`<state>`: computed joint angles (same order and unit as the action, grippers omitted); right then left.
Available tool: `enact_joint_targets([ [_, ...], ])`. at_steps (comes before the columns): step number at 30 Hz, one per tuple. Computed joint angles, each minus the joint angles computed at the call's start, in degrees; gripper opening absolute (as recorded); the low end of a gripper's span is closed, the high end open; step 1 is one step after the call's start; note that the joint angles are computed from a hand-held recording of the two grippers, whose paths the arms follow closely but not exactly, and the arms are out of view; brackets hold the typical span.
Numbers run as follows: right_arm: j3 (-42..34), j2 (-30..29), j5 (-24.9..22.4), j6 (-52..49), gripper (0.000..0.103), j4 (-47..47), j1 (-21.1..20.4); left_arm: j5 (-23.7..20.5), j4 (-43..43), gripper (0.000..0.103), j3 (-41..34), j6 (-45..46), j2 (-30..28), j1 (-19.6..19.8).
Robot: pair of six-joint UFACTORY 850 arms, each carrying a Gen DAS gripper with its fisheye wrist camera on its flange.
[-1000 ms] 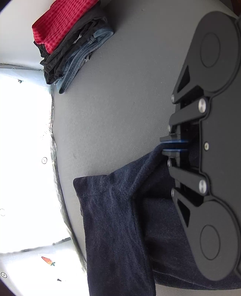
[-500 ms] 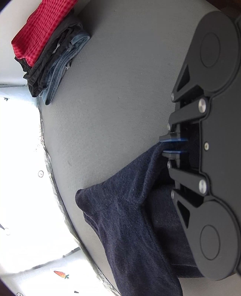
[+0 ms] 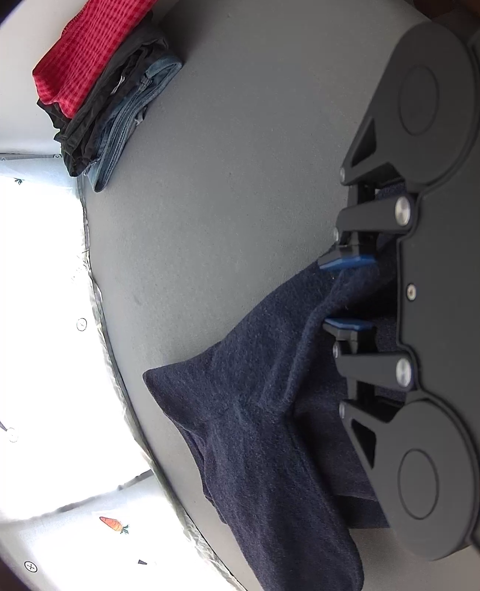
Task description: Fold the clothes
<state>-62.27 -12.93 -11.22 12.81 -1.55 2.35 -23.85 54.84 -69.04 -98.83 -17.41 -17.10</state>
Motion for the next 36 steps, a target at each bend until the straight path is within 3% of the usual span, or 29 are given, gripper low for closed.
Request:
enact_joint_targets([
  [5, -0.3, -0.4, -1.0, -5.7, 0.035, 7.0, 0.2, -2.1, -2.6, 0.005, -0.8, 2.8, -1.7, 1.1],
  [10, -0.6, -1.3, -2.4, -3.0, 0.039, 6.3, 0.1, -3.8, -9.4, 0.005, -0.8, 7.1, -3.9, 0.9],
  [23, 1.0, 1.8, -4.6, -21.4, 0.045, 35.2, -3.7, -6.0, -12.8, 0.006, -0.2, 10.6, -5.5, 0.1],
  [28, 3.6, 4.3, -4.1, -31.0, 0.046, 52.8, -5.9, -6.0, -13.6, 0.007, -0.6, 11.8, -5.9, 0.2],
  [31, 4.8, 4.8, -3.9, -26.0, 0.036, 54.6, -7.1, -6.2, -13.7, 0.007, -1.0, 12.5, -6.2, 0.2],
  [33, 5.4, 4.8, -4.4, -21.8, 0.035, 54.2, -7.8, -6.1, -14.3, 0.007, -1.1, 13.1, -6.3, 0.3],
  [36, 8.3, 6.1, -6.4, -23.0, 0.035, 66.1, -9.6, -5.5, -14.8, 0.007, -0.9, 13.2, -5.9, 0.6],
])
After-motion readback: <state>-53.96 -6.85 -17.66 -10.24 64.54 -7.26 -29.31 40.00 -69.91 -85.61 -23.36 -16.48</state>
